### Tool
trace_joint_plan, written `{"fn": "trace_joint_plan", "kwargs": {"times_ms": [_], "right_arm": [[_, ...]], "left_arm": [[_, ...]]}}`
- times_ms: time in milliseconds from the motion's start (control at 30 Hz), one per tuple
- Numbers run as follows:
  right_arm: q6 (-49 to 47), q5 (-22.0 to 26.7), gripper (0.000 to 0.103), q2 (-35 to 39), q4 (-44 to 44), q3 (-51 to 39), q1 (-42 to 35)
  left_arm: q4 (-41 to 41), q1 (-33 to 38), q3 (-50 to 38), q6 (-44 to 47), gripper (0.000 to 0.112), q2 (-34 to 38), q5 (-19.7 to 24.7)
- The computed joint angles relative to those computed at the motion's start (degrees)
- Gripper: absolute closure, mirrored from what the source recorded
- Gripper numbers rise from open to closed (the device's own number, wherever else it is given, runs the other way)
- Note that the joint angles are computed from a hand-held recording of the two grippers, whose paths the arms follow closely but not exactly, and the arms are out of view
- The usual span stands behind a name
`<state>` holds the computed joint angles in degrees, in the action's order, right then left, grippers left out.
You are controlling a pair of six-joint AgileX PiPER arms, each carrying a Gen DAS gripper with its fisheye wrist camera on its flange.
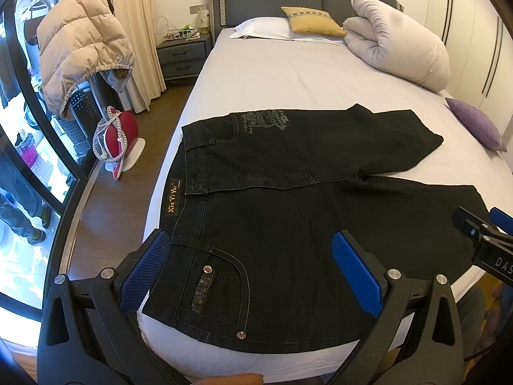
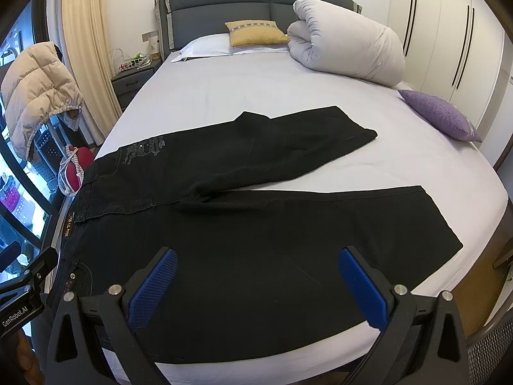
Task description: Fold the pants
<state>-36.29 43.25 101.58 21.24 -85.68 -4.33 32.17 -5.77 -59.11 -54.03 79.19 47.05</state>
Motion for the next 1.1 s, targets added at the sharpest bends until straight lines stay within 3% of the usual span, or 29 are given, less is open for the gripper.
{"fn": "trace_joint_plan", "kwargs": {"times_ms": [1100], "right_arm": [[0.2, -0.3, 0.0, -0.1, -0.2, 0.9, 0.5]], "left_arm": [[-0.2, -1.5, 0.0, -0.7, 0.009, -0.4, 1.2]]}}
